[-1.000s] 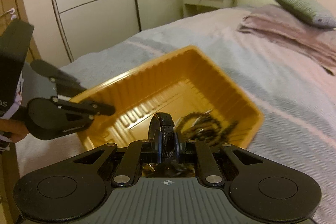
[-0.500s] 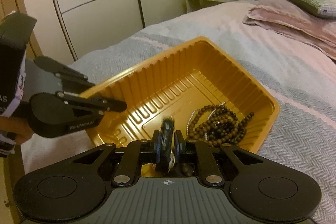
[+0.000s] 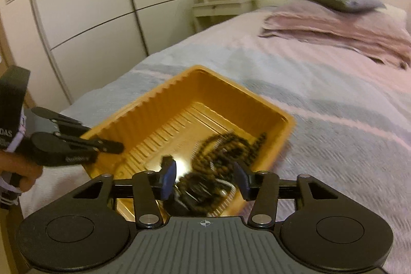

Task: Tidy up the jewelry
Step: 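Lower the black clasp into the orange tray and open the right gripper, then set the orange tray down on the blanket and open the left gripper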

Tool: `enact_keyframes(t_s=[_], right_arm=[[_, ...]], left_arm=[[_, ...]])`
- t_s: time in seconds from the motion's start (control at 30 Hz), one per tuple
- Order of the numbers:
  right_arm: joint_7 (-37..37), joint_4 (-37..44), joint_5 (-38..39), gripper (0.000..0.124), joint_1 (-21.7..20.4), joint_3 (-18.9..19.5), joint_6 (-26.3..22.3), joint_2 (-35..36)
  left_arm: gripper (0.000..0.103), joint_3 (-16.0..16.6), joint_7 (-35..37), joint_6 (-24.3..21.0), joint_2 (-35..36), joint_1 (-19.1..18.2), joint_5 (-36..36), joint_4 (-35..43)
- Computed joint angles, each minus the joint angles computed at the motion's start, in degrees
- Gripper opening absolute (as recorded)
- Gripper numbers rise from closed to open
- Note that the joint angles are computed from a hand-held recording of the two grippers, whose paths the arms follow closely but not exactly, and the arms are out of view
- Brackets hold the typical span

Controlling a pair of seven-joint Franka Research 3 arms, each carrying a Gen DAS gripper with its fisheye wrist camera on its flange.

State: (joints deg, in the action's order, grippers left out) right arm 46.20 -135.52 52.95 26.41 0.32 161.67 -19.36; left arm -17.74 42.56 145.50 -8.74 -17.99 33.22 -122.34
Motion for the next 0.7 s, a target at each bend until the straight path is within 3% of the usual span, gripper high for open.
enact_keyframes(t_s=[0.03, 0.23, 0.47, 0.57, 0.63, 0.7], right_arm=[[0.93, -0.93, -0.18, 0.053, -0.43, 0.1, 0.18, -0.74], [8.11, -6.99, -2.08, 0.054, -2.73, -0.2, 0.59, -5.96], [19.84, -13.29, -8.89, 0.055, -6.42, 0.27, -0.89, -12.6], [25.76, -15.28, -12.95, 0.057, -8.52, 1.54, -1.93, -14.9], [29.38, -16.27, -15.4, 0.06, -9.66, 2.13, -2.51, -16.15], [32.31, -17.21, -17.51, 0.064, -10.4, 2.35, -2.94, -17.44]], left_arm=[[0.024, -0.12, -1.17, 0.19, -0.54, 0.3, 1.23, -0.54], [0.03, -0.03, -4.9, 3.41, -5.21, 1.5, 1.69, -4.74], [0.04, -2.84, -13.38, 5.48, -10.82, 3.36, 5.51, -8.42], [0.049, -4.2, -15.77, 5.64, -12.21, 3.42, 6.43, -9.29], [0.065, -5.31, -17.28, 4.36, -12.73, 3.15, 6.65, -9.28], [0.069, -6.05, -18.86, 3.07, -12.72, 2.48, 6.14, -8.92]])
